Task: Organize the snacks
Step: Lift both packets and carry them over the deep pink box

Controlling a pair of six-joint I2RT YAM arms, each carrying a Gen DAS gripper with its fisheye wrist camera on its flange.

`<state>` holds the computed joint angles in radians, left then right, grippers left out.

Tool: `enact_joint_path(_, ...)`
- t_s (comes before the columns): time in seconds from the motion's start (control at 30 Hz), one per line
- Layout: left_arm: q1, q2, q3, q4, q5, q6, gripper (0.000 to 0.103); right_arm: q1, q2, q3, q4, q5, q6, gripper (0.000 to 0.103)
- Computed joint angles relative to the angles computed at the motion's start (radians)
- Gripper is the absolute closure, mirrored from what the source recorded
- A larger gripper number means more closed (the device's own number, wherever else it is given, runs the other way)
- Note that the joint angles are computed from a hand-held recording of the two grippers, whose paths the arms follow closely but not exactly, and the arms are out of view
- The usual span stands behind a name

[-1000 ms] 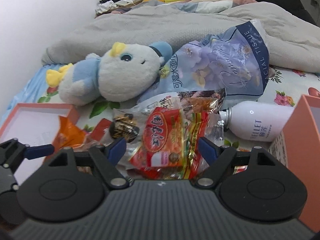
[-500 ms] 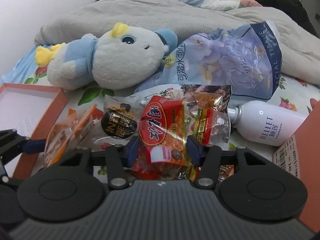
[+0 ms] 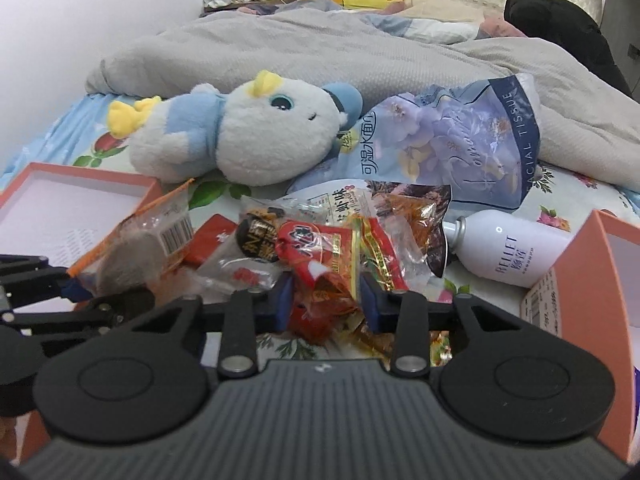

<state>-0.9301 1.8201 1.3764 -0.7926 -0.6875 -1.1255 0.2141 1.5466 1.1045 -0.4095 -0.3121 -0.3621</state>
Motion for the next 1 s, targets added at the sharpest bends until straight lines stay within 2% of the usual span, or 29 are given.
enact_joint_path(0.37, -0.148, 0.006, 0.108, -0.197, -0.052, -0.196, 0.077, -0.076, -0.198, -0.108, -0.099, -0.052, -0.037, 0.067)
enact_joint_path(0.73, -0.297, 0.103, 0.308, -0.418, -0.071, -0.396, 0.077, -0.244, -0.404, -0.223, -0.250, -0.160, -0.146, 0.067)
enact_joint_path(1.0, -0.368, 0.159, 0.420, -0.499, -0.046, -0.482, 0.077, -0.378, -0.503, -0.248, -0.383, -0.226, -0.245, 0.067)
